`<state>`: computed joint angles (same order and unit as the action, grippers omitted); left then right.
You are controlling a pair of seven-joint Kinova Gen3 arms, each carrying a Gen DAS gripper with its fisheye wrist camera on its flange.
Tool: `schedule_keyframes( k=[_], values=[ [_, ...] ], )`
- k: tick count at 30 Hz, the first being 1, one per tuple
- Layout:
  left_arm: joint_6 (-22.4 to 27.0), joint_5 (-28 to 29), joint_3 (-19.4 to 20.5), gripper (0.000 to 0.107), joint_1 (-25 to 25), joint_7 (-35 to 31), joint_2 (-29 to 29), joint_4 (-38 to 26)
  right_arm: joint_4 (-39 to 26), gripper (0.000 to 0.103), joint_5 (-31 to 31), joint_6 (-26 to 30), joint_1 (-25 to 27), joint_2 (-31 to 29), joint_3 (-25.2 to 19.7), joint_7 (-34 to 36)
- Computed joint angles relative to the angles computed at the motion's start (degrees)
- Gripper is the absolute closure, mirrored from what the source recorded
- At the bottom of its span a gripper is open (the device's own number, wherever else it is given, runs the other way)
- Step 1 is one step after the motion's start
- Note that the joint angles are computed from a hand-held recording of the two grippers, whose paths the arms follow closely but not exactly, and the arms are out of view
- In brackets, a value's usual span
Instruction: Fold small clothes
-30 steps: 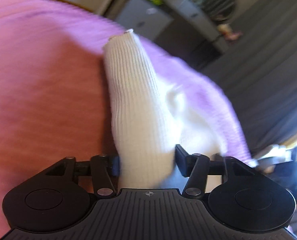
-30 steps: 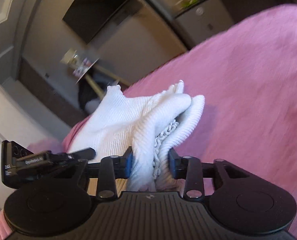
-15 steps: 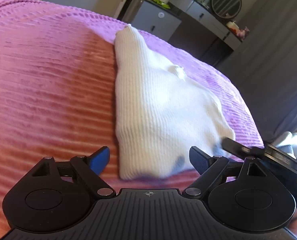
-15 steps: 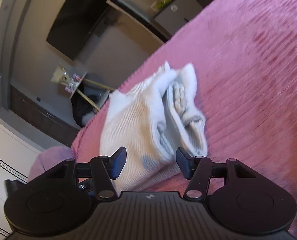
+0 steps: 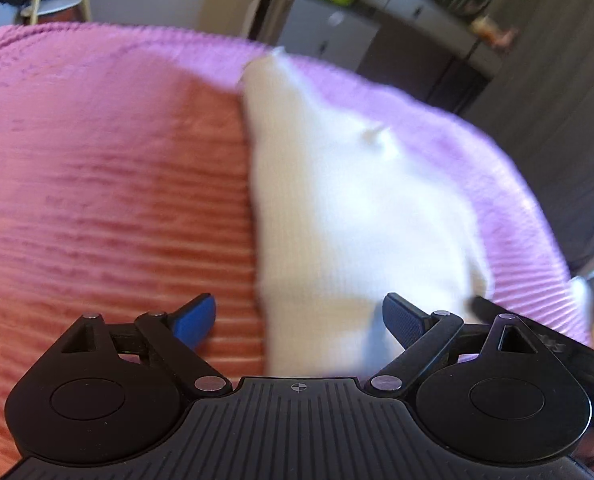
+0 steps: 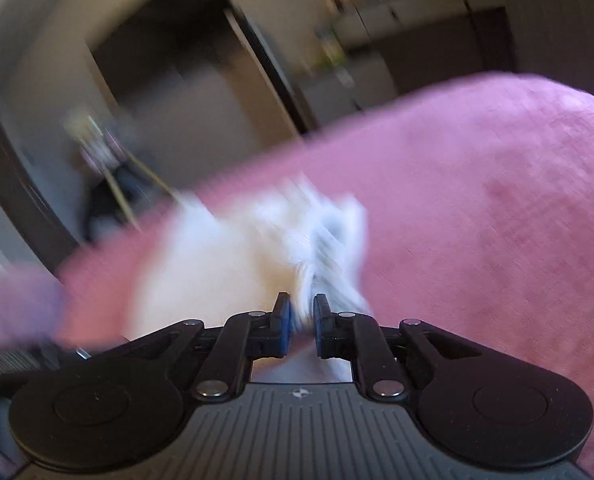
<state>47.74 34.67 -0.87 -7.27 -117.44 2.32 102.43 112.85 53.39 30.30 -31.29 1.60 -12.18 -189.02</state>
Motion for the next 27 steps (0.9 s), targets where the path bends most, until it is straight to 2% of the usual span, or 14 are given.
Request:
schedule_keyframes(
  k=[1,2,4,5,7,9,11,14,16,19,21,23,25,27],
  values=[
    [-0.1,0.8,-0.3,0.014,-0.4,-1.2,0.1,0.0,0.7,0.082,1.2,0.5,0.5,-0.5,-0.5,-2.3],
    [-0.7,2.4,-0.5,0.014,-0.9,-3.3,-0.2,0.3,1.1,0.077,3.3,0.7,2.0,-1.3,-2.1,-4.7],
    [-4.4,2.8,-1.9,0.013,0.4,-4.6,-1.1,0.7,1.1,0.075,8.0,1.8,6.5,-3.2,-7.3,-6.7],
    [-6.2,2.4,-3.6,0.013,2.7,-4.4,-0.9,0.2,0.2,0.075,10.3,2.9,8.3,-3.1,-9.8,-6.3],
    [-8.6,0.0,-7.2,0.013,8.0,-1.2,0.5,-2.0,-2.5,0.075,15.0,2.9,12.1,-0.5,-14.7,-2.7],
    [-10.7,-1.7,-10.9,0.013,13.4,3.5,2.3,-4.1,-6.0,0.075,18.2,2.6,14.0,3.5,-17.6,2.0],
    [-15.0,-5.6,-14.0,0.013,18.7,8.1,4.2,-4.9,-9.3,0.076,20.1,3.2,16.1,7.6,-20.9,6.7],
    [-18.5,-12.6,-19.3,0.012,26.6,14.7,7.5,-6.1,-15.2,0.076,20.5,7.1,14.8,13.3,-21.7,13.7],
    [-20.9,-17.3,-21.9,0.012,31.0,18.3,9.0,-5.5,-17.1,0.076,19.5,9.8,11.3,15.8,-18.4,18.3],
    [-27.6,-23.9,-19.0,0.010,31.4,22.5,9.6,-2.2,-15.6,0.076,19.3,6.9,9.7,16.5,-14.3,19.9],
    [-29.4,-24.9,-14.5,0.010,27.7,24.6,9.7,-1.0,-13.1,0.076,20.8,2.4,9.0,15.5,-11.0,16.8],
    [-27.5,-22.1,-10.0,0.009,22.4,25.2,9.6,-1.8,-12.1,0.076,20.2,1.0,8.9,14.6,-10.2,16.1],
    [-23.1,-18.5,-6.5,0.009,17.2,23.6,9.0,-3.7,-12.4,0.075,17.1,-0.1,9.2,13.6,-9.9,18.2],
    [-21.8,-18.5,-5.1,0.010,15.4,23.0,8.4,-4.8,-12.4,0.075,15.1,-2.0,10.3,12.0,-9.9,17.4]
  ],
)
